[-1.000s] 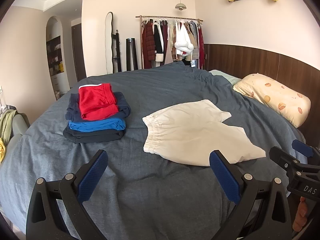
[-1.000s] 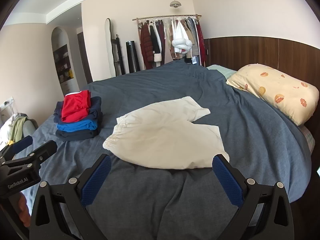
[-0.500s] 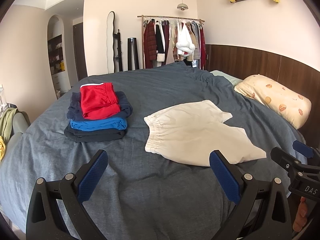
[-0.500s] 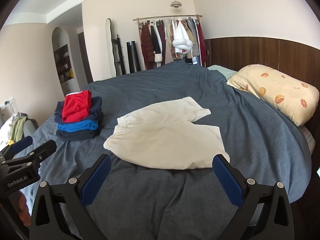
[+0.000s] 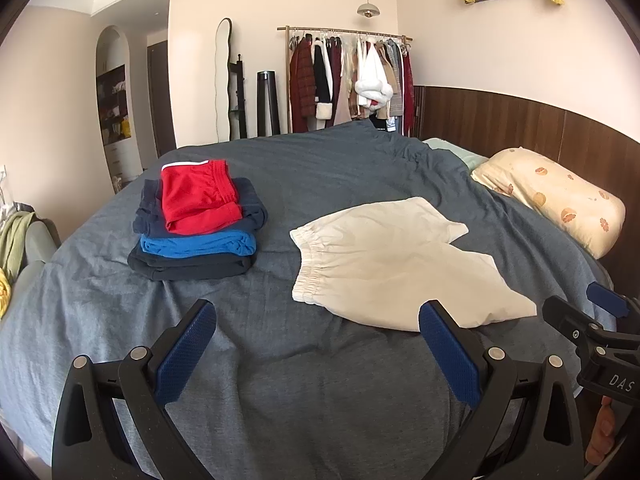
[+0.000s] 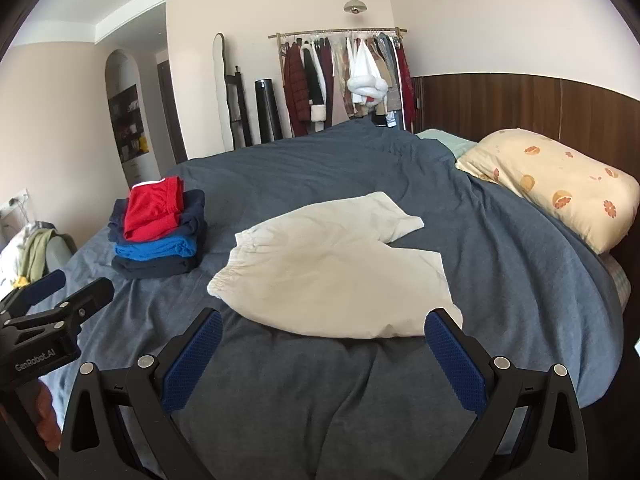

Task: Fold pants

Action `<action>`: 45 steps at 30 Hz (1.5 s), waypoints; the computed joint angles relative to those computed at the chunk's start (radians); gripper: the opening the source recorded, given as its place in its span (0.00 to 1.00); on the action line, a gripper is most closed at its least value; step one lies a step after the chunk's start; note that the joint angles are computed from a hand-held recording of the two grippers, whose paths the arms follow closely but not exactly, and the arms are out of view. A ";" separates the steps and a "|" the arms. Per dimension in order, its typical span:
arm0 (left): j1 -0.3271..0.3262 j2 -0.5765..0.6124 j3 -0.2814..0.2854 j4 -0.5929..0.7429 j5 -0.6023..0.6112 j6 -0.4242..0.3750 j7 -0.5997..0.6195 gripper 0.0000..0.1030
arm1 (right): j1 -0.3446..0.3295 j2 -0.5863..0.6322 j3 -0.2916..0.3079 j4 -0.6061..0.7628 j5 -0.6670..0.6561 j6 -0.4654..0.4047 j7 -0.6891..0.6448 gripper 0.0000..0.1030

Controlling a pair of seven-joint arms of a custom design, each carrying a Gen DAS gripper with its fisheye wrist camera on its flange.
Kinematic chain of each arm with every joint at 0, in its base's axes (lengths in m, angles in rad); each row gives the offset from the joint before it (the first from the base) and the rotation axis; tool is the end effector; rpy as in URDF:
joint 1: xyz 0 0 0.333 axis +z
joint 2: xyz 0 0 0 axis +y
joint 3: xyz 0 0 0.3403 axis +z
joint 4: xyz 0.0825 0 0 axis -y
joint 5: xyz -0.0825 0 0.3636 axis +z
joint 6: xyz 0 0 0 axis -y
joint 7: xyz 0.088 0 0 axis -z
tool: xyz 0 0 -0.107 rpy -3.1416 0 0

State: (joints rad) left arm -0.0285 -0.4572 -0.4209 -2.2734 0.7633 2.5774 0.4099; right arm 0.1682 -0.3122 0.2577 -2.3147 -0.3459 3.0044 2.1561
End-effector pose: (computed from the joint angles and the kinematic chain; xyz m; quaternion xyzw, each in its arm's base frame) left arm 0.3808 -0.2368 0.6227 -0.6669 0.5653 -0.3081 0.3752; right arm 0.4183 0.2345 0.6102 -0.6750 0.5581 -0.2607 0.4061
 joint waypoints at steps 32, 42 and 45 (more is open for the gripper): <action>-0.034 0.322 0.149 0.101 0.137 0.047 -0.021 0.87 | 0.153 0.326 -0.144 0.180 0.129 -0.147 0.015 0.91; -0.071 0.481 0.241 0.237 -0.149 0.072 0.179 0.68 | 0.169 0.457 -0.174 0.380 0.248 -0.406 -0.038 0.76; -0.082 0.517 0.251 0.298 -0.293 0.009 0.285 0.65 | 0.167 0.500 -0.174 0.474 0.302 -0.541 -0.061 0.75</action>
